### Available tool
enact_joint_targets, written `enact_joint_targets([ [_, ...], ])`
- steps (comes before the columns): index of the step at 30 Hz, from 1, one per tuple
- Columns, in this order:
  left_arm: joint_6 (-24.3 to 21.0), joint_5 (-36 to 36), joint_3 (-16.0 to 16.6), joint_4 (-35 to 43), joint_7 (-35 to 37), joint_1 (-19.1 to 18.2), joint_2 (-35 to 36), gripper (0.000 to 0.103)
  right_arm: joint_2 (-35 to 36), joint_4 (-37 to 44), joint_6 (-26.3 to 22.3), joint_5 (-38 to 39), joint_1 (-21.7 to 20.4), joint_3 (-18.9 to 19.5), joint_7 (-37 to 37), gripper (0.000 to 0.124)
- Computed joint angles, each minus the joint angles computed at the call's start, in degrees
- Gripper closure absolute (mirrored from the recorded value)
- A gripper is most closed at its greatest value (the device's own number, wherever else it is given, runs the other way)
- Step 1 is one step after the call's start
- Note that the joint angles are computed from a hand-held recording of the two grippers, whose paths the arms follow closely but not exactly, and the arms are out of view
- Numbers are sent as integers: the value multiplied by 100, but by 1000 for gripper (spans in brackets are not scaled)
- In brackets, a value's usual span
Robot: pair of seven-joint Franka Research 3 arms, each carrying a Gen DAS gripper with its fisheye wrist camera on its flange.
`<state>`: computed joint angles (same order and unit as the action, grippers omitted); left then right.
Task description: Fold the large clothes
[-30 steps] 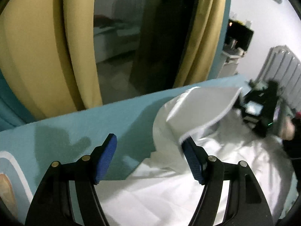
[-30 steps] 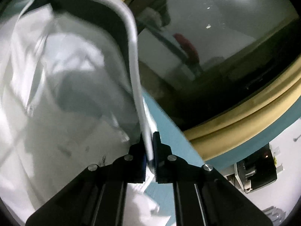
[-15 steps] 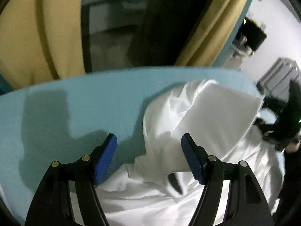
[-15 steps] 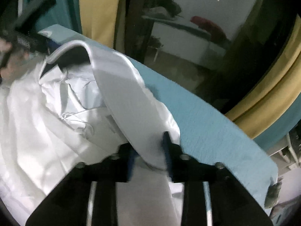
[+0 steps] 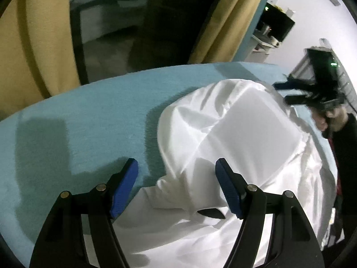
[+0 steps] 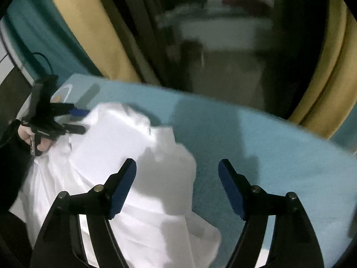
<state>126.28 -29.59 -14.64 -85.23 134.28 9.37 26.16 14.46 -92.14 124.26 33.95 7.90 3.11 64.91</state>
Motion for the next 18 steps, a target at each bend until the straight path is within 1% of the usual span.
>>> enact_joint_targets([
  [1,13,4,-3,-11,8,-6,-2,28,66,74,-396,362,-133,65,-200,48],
  [2,45,12,-6,-21,18,-16,-4,29,163,154,-672,603,-206,111,-375,48],
  [3,112,12,-13,-72,54,-24,-25,29,151,103,-639,699,-197,146,-602,48],
  [4,226,21,-23,-176,163,-28,-80,29,172,136,-692,785,-195,172,-779,50],
  [5,289,26,-36,-253,280,-26,-123,29,213,204,-759,790,-170,185,-885,76],
  [6,436,48,-56,-386,450,-50,-195,31,157,154,-641,589,-66,177,-979,96],
  [7,557,89,-53,-482,555,-81,-247,46,97,88,-530,421,28,168,-1009,105],
  [8,711,162,-41,-565,610,-141,-297,58,8,7,-492,351,83,168,-1025,105],
  [9,635,160,-50,-519,606,-147,-295,72,-94,-106,-300,168,179,163,-1108,106],
  [10,761,251,4,-559,473,-219,-327,81,-175,-197,-83,-31,268,148,-1166,107],
  [11,1133,366,45,-730,420,-309,-427,84,-268,-317,224,-280,373,123,-1123,108],
  [13,1906,501,46,-1085,461,-411,-622,87,-452,-611,1061,-1153,638,17,-654,111],
  [14,2220,436,-5,-1220,527,-394,-697,87,-547,-794,1545,-1664,770,-39,-287,113],
  [15,2478,229,-111,-1330,650,-325,-776,87,-644,-994,2104,-2456,939,-132,238,113],
  [16,2835,-61,-246,-1468,875,-245,-859,87,-709,-1132,2437,-2846,985,-157,482,114],
  [17,3365,-275,-366,-1651,1173,-217,-938,87,-790,-1321,2878,-3470,1073,-230,947,114],
  [18,3891,-449,-511,-1818,1535,-186,-985,87,-853,-1471,3191,-4237,1154,-313,1404,114],
])
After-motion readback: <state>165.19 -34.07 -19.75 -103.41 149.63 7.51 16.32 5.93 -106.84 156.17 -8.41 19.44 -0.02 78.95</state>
